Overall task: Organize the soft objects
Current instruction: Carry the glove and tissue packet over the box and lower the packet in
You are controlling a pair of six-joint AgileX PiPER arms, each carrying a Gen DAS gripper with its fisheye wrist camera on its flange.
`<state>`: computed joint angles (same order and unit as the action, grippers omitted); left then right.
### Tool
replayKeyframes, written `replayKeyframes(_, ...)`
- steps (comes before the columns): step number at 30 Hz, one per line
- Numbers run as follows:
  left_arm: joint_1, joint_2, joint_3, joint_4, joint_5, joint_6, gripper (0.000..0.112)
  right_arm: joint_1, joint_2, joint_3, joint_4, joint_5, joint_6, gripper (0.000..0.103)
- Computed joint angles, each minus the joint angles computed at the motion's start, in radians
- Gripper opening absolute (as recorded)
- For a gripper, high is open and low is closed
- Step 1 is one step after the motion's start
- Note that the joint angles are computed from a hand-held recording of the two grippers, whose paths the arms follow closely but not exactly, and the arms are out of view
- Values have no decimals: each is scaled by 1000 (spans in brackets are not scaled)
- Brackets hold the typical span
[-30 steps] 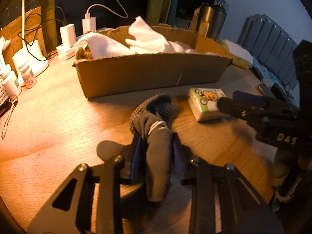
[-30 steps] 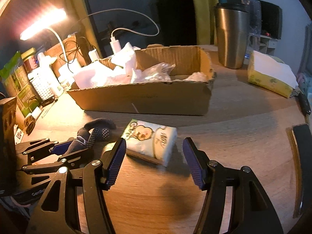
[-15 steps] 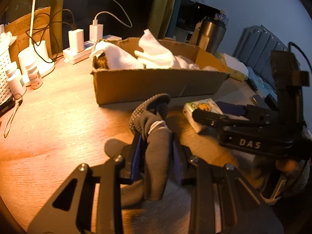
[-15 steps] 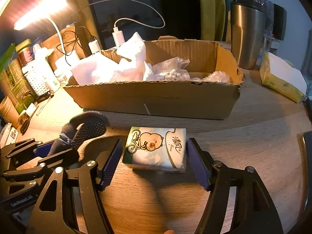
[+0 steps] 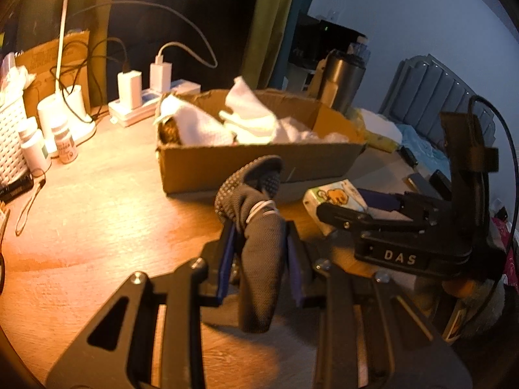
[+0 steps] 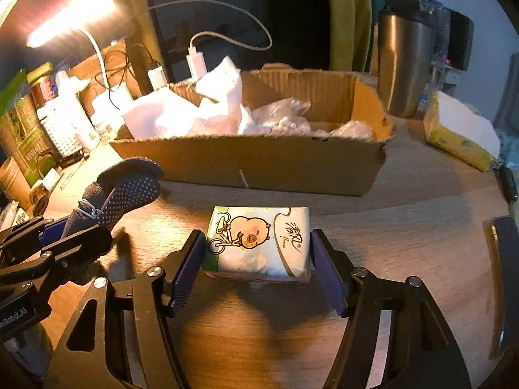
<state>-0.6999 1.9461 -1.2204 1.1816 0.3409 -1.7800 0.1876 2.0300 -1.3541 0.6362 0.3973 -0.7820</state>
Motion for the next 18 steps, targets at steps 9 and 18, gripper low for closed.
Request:
replayKeyframes(9,-42,-6,-86,-10,48,54,30,-62,-104,70,126,-16,-136,69)
replayKeyframes(18,-61,42,-258,-122,98,227,30,-139,-172,69,215,21,-228,69)
